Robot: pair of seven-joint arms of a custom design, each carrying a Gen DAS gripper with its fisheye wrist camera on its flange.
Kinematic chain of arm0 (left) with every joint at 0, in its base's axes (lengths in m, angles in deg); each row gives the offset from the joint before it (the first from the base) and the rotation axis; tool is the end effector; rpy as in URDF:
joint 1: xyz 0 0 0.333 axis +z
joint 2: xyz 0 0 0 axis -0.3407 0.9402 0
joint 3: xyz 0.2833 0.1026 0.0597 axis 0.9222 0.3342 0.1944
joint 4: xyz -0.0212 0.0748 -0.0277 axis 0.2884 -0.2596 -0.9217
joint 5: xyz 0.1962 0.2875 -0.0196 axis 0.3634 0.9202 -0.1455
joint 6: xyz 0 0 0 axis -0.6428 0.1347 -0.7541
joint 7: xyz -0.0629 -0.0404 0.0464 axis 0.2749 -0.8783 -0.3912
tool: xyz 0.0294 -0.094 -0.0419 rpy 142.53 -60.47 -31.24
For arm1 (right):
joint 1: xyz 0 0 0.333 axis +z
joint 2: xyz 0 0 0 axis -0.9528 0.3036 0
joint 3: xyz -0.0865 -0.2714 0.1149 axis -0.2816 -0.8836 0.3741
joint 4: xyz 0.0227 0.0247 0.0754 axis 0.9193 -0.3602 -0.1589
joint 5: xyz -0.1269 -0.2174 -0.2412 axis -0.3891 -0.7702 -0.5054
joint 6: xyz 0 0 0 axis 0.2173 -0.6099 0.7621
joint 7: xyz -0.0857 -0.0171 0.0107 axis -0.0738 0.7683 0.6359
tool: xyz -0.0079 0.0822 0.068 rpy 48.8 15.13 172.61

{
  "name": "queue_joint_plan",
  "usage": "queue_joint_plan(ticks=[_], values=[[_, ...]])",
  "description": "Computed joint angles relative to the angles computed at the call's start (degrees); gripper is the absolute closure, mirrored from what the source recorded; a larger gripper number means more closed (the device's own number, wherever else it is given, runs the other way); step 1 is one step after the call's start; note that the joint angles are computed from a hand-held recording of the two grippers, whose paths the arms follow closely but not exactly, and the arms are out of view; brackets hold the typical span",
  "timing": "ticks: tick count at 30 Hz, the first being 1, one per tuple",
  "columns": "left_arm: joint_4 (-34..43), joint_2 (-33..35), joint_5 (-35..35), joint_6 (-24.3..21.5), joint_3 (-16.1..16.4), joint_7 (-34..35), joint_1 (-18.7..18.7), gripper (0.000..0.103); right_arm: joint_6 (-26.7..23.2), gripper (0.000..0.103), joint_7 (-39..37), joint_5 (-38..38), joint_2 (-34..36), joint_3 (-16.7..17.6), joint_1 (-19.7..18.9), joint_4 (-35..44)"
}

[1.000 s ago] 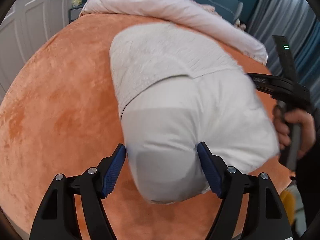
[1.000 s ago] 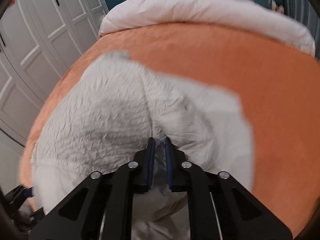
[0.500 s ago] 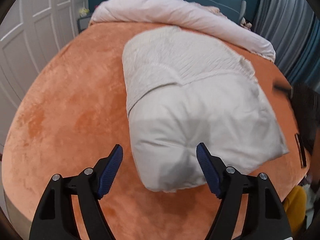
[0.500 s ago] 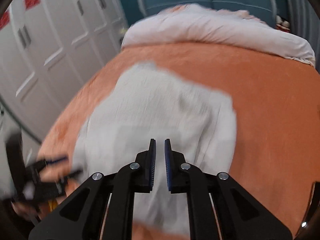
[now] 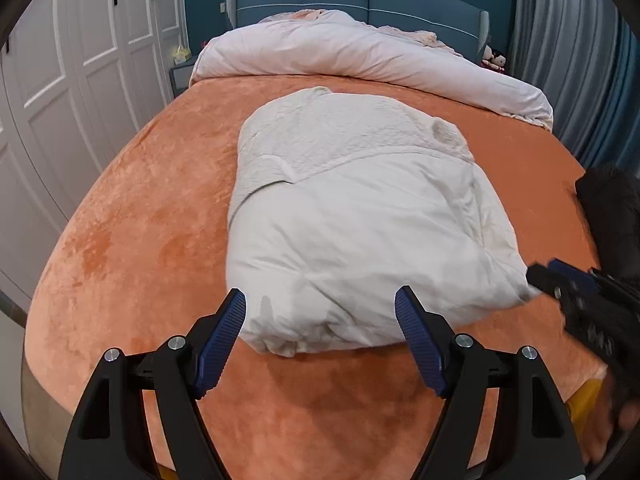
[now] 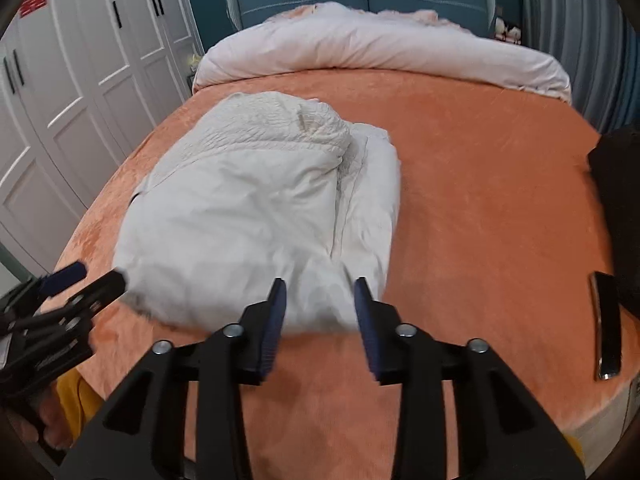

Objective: Fold large clothes

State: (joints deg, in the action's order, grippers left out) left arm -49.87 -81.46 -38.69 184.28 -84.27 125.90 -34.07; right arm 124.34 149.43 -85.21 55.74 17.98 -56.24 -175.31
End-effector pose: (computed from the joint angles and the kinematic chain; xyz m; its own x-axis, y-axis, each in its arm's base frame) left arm 0.4848 -0.2603 0.6351 -0.0328 -0.9994 0.0119 -0.7548 0.0170 -0.6557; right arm 0.4503 0.2159 0.5906 0.1010 -0.9868 -0.1266 -0.7391 0.0107 -0.6735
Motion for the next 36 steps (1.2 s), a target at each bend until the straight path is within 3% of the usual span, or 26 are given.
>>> queue_joint_plan(ticks=[4,8,25,36], values=[[-0.83,-0.72,5.08,-1.85,-1.32,-5.85,-0.80,0.029,1.43,0.056,5.04,-6.20,-1.98,2.58,-1.69,-2.35],[-2.07,-1.45,7.30,-3.74,-1.94,-9.45,-1.54,0.029,-0.11,0.055,8.26,-11.87,-4.46,4.70,-2.02,-4.98],[-6.64,-3.95,15.11,-7.25,-4.66,-17.92,-3.39,0.028,-2.41,0.046,14.97,-13.37,-9.20,6.94,-0.85,-11.29],[-6.09,-3.87,14.98,-8.88,-4.61,-18.46,-4.05,0.028,-3.04,0.046,15.44,-13.71,-9.37,6.56,-0.36,-11.00]])
